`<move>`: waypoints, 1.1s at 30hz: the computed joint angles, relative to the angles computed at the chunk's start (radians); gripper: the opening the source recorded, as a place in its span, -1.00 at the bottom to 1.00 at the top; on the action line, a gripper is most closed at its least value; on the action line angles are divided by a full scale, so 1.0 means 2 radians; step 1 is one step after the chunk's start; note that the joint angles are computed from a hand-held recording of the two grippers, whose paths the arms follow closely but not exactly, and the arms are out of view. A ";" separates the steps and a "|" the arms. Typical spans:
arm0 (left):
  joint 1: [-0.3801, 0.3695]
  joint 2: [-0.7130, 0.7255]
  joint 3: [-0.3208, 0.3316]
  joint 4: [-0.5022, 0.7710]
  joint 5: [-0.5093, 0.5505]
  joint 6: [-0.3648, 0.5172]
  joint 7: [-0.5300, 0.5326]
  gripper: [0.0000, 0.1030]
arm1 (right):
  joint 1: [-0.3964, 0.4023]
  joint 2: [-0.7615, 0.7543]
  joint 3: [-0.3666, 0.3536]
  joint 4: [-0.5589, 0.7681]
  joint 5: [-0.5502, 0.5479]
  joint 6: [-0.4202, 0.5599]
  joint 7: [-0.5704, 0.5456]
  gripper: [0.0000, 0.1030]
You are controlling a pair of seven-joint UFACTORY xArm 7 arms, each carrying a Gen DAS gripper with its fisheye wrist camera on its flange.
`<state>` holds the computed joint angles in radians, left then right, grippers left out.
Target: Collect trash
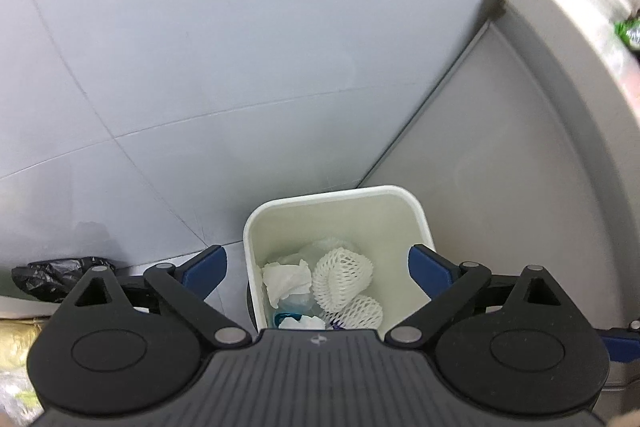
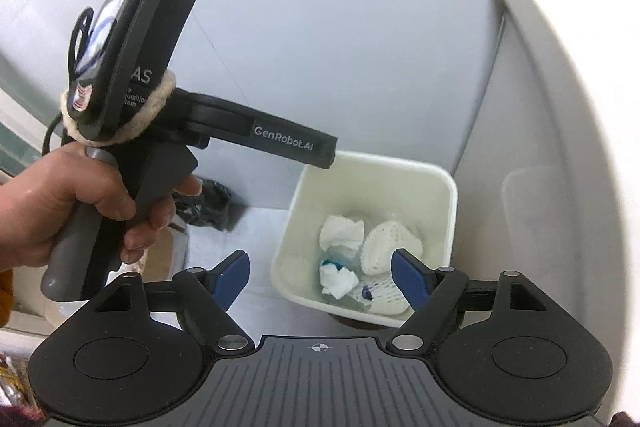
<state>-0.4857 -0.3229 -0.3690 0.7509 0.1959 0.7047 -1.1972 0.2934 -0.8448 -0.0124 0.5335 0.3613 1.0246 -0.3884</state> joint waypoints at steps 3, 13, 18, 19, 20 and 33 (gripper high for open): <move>-0.003 -0.019 0.000 0.008 -0.009 0.020 -0.005 0.91 | -0.004 -0.012 -0.008 0.015 -0.003 0.015 -0.002 0.55; 0.007 -0.048 -0.018 0.027 -0.007 0.047 -0.039 0.95 | -0.039 -0.060 -0.035 0.045 -0.017 0.034 -0.012 0.66; 0.008 -0.054 -0.023 0.045 -0.002 0.059 -0.040 0.97 | -0.062 -0.079 -0.049 0.049 -0.031 0.031 -0.018 0.73; 0.008 -0.053 -0.024 0.049 -0.002 0.061 -0.039 0.97 | -0.067 -0.082 -0.051 0.049 -0.034 0.029 -0.019 0.74; 0.007 -0.055 -0.024 0.056 -0.003 0.068 -0.037 0.97 | -0.072 -0.088 -0.056 0.048 -0.037 0.028 -0.022 0.74; -0.005 0.000 -0.046 0.127 0.032 0.059 -0.045 0.98 | -0.124 -0.098 -0.107 0.056 -0.061 0.000 -0.049 0.82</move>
<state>-0.4956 -0.3221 -0.4606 1.0051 0.2596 0.8230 -1.2862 0.0457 -1.0405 -0.2272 0.6463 0.2394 1.0246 -0.4859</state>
